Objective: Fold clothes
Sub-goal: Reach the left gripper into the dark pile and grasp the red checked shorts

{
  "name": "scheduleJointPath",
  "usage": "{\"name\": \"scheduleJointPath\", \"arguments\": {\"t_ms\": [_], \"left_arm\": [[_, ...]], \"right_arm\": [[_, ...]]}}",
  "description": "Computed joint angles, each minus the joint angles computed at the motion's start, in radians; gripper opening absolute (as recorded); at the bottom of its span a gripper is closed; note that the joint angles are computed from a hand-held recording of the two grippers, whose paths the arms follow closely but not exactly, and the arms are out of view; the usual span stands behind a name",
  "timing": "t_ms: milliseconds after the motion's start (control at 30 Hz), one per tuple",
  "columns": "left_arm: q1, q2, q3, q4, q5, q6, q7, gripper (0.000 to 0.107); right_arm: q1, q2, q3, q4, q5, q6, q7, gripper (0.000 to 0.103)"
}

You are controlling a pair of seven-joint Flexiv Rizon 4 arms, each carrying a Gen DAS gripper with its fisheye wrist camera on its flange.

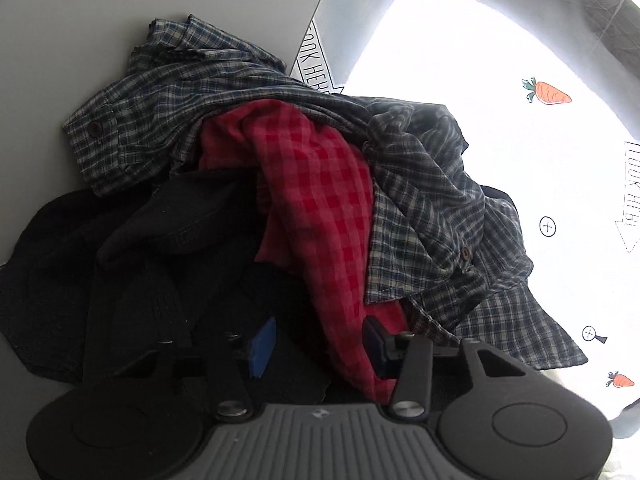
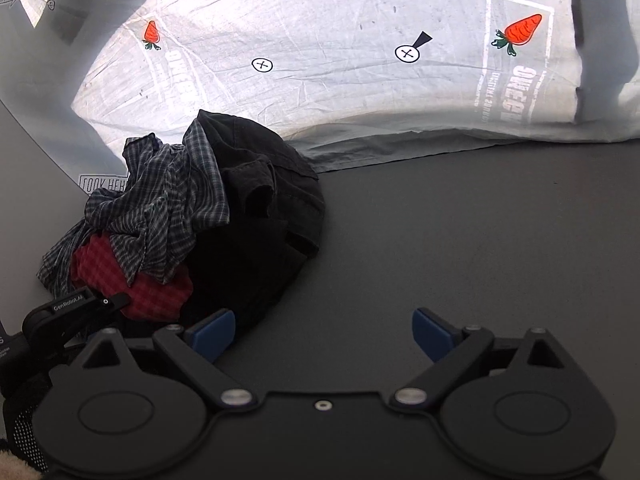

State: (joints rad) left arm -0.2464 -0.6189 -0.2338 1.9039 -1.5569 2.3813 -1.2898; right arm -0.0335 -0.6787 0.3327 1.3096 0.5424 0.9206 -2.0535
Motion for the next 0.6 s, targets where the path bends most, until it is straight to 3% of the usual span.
{"name": "scheduleJointPath", "arguments": {"t_ms": [33,67,100,200,333,433,600], "left_arm": [[0.005,-0.007,0.011,0.003,0.04,-0.013,-0.014,0.046],[0.007,-0.008,0.027,0.018,0.096,-0.029,-0.043,0.007],[0.007,-0.007,0.039,0.023,0.132,-0.043,-0.052,0.003],[-0.023,0.006,0.05,0.005,0.113,-0.01,-0.004,0.003],[-0.085,0.042,0.045,-0.03,0.072,0.14,0.073,0.003],[-0.11,0.097,0.046,-0.017,0.115,0.216,0.014,0.003],[-0.157,0.152,0.048,-0.045,0.195,0.344,0.011,0.003]], "right_arm": [[0.004,-0.001,-0.008,0.002,-0.005,0.002,0.01,0.096],[0.007,-0.002,-0.015,0.004,-0.011,0.005,0.021,0.096],[0.009,-0.002,-0.02,0.006,-0.016,0.009,0.032,0.096],[0.0,-0.003,-0.024,-0.002,-0.021,0.008,0.055,0.096],[-0.032,0.018,-0.007,0.013,0.005,0.03,0.036,0.096],[-0.072,0.04,0.011,0.019,0.05,0.023,0.014,0.096],[-0.145,0.087,0.023,0.032,0.142,-0.005,-0.057,0.096]]}}
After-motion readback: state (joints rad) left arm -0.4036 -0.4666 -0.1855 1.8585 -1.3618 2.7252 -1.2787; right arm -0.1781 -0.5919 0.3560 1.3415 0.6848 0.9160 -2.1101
